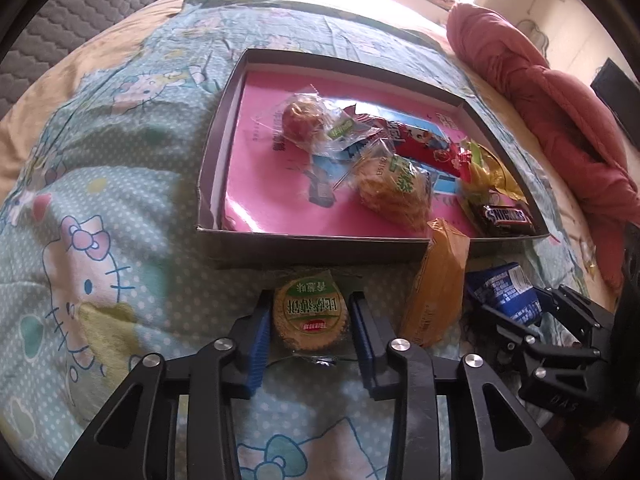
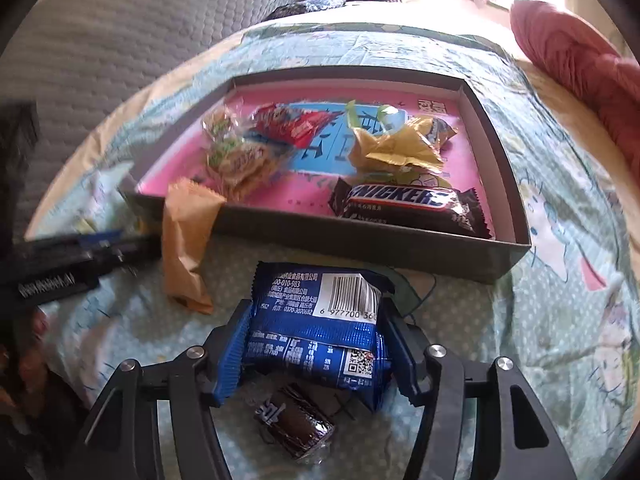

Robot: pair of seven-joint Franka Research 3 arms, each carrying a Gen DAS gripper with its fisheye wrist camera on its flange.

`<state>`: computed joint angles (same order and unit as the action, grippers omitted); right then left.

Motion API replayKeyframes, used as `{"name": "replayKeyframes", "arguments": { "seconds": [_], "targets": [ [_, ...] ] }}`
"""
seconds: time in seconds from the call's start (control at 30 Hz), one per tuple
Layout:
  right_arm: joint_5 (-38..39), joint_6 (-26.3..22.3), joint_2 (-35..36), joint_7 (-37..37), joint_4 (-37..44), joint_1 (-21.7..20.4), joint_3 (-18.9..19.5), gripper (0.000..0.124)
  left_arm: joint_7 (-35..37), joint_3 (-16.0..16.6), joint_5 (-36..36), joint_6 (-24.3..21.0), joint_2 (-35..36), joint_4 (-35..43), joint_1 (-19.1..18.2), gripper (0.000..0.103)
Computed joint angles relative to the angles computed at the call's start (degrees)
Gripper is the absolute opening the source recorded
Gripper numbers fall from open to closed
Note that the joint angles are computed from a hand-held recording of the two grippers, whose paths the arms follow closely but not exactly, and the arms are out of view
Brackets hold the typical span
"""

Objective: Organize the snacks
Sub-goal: 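Close the right tool on the blue biscuit pack while the left tool closes on the round cookie bag, then carry the blue biscuit pack over the box with the right tool while the left tool carries the cookie bag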

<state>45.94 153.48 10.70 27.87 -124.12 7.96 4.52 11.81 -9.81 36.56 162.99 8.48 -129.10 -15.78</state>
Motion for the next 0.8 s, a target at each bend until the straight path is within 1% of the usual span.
{"name": "replayKeyframes", "arguments": {
  "seconds": [0.13,0.27,0.4,0.5,0.6,0.8],
  "targets": [
    [2.01,-3.21,-0.03,0.45,0.88,-1.08,-0.27,0.061,-0.38,0.13,0.18,0.72,-0.54,-0.65,0.14,0.037],
    [6.2,-5.82,-1.22,-2.16,0.83,-2.12,-0.41,0.061,-1.78,0.23,1.81,0.9,-1.7,-1.1,-0.06,0.037],
    [10.99,-6.95,-2.67,-5.55,0.36,-2.46,-0.97,0.061,-4.93,0.07,5.76,1.09,-4.14,-2.2,0.03,0.037],
    [14.06,-8.22,-3.23,-7.25,0.61,-2.69,-1.56,0.061,-7.09,-0.51,8.52,0.34,-5.13,-2.11,0.26,0.037],
    [16.32,-8.33,-3.89,-8.67,0.45,-2.7,-2.02,0.061,-9.56,-1.12,11.41,-0.19,-6.28,-2.36,0.56,0.037],
    [19.76,-9.55,-4.28,-10.51,0.83,-2.94,-2.74,0.061,-10.86,-1.98,13.3,-0.62,-7.24,-2.02,1.49,0.037]
  ]
}}
